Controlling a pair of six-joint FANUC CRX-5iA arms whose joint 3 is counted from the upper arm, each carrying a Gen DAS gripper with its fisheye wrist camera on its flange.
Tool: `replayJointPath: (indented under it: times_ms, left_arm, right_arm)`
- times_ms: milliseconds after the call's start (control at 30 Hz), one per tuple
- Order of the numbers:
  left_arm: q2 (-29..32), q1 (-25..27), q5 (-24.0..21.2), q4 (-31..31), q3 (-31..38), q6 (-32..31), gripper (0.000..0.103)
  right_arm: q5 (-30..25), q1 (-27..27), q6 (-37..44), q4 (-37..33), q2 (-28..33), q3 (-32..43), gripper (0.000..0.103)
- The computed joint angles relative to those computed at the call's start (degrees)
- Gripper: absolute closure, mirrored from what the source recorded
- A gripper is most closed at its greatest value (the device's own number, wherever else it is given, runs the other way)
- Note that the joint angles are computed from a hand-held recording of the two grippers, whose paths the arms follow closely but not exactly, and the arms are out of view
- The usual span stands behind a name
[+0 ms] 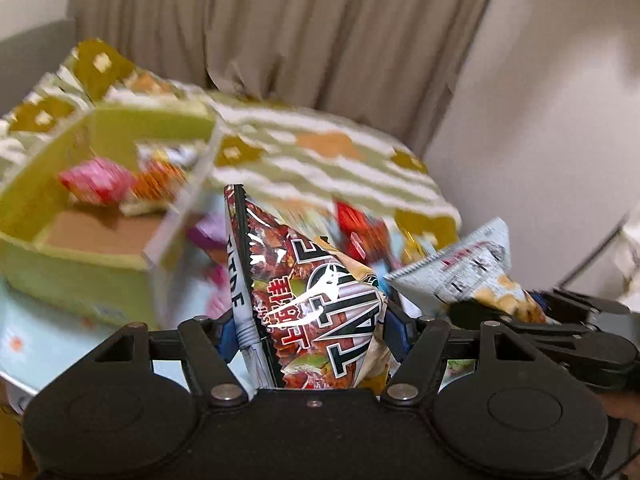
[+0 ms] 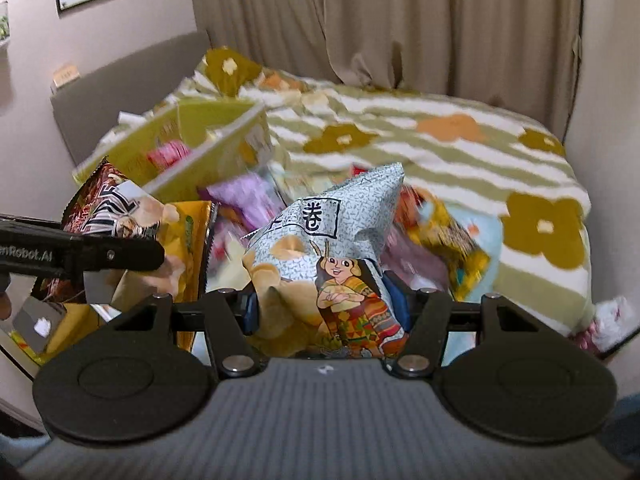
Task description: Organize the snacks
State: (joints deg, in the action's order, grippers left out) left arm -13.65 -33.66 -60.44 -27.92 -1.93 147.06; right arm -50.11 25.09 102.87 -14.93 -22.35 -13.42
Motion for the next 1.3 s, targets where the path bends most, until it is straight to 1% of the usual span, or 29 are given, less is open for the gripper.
replayJointPath:
  times_ms: [133, 267, 367, 433, 567, 667, 733, 833, 967, 1000, 1067, 1100, 1133, 1300]
  left_arm:
    - [-3.9, 5.8, -0.5, 0.0, -0.2, -4.8, 0.031]
    - [-7.0, 15.9, 1.2, 5.5, -1.9, -14.0, 0.031]
    - [-8.7, 25.0, 2.6, 12.5, -4.2, -23.3, 0.031]
    - [-9.3, 31.3, 4.0, 18.1, -6.4, -30.5, 0.031]
    - [-9.4, 41.0, 6.1, 27.1, -10.1, -43.0, 0.031]
    - [-8.9, 47.6, 6.7, 34.5, -13.4, -52.8, 0.03]
    - [-8.2, 51.0, 6.4, 38.8, -15.1, -58.5, 0.03]
    - [-6.4, 54.6, 6.1, 43.7, -17.1, -65.6, 0.03]
    - [-4.1, 56.6, 5.6, 47.8, -18.6, -73.0, 0.03]
    - [-3.6, 56.9, 5.4, 48.6, -18.9, -74.3, 0.028]
    - [-3.0, 57.6, 5.4, 49.5, -19.3, -75.9, 0.022]
    - [-2.8, 57.8, 5.2, 49.6, -19.4, -76.4, 0.014]
    - [-2.6, 57.9, 4.9, 49.2, -19.1, -76.2, 0.007]
    - [-4.4, 58.6, 4.3, 47.3, -18.8, -75.4, 0.006]
  right_arm:
    - [2.2, 4.5, -5.2, 1.9, 1.4, 2.8, 0.029]
    - [4.4, 9.7, -12.0, 4.9, 4.6, 6.4, 0.029]
    - [5.2, 14.2, -18.7, 8.5, 8.3, 9.5, 0.029]
    - [5.9, 17.1, -22.6, 10.5, 10.9, 11.4, 0.029]
    - [6.8, 22.4, -30.9, 15.6, 16.6, 15.3, 0.029]
    - [6.5, 25.2, -35.5, 18.5, 21.0, 18.6, 0.029]
    - [6.4, 27.0, -39.0, 21.7, 23.5, 19.9, 0.029]
    - [5.6, 29.4, -45.1, 27.3, 26.7, 20.8, 0.029]
    - [2.9, 31.0, -51.8, 31.3, 30.7, 22.9, 0.029]
    - [2.2, 31.3, -53.3, 32.3, 31.5, 23.3, 0.029]
    - [1.1, 31.7, -55.4, 33.2, 32.7, 24.1, 0.029]
    - [0.6, 31.9, -56.1, 33.4, 33.1, 24.4, 0.029]
    - [0.2, 32.1, -56.6, 33.7, 33.5, 24.6, 0.029]
    - [-1.5, 32.7, -57.8, 34.4, 34.7, 25.4, 0.029]
